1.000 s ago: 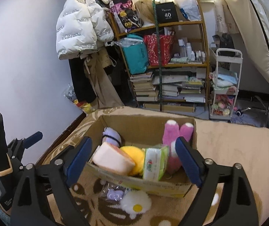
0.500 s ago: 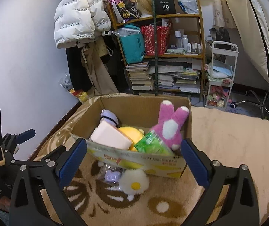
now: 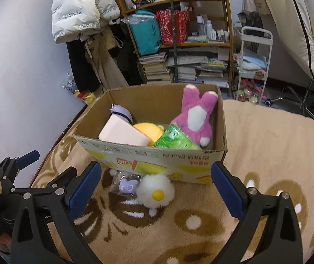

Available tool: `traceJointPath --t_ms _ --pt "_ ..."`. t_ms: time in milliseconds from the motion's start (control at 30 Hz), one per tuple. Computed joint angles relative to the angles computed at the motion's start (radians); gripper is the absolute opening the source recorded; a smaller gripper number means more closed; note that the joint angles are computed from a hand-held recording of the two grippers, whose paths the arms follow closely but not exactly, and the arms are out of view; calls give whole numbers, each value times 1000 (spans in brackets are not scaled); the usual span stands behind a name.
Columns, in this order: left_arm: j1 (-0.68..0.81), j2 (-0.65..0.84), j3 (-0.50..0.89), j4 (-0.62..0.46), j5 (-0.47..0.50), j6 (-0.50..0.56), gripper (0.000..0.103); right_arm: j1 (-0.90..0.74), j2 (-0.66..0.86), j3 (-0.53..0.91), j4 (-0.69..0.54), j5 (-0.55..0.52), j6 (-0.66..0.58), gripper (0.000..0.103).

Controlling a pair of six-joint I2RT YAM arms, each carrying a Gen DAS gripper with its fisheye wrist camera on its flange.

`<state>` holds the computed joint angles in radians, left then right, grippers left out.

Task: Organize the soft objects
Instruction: 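Lower the left tool onto the bagged purple toy while the right tool lowers onto the white chick plush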

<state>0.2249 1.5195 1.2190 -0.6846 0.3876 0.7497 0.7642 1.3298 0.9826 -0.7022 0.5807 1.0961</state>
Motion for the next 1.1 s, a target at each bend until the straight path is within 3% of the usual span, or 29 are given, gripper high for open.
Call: traceJointPath --t_ms 400,867,1100 --pt "-53 58 -36 24 -75 27 99 -92 25 -51 46 -128 37 103" --pt "-103 105 -60 41 -119 47 99 -160 128 -53 96 -265 -4 103" --pt "-120 108 -73 49 -113 60 99 -213 135 -103 170 -381 1 82"
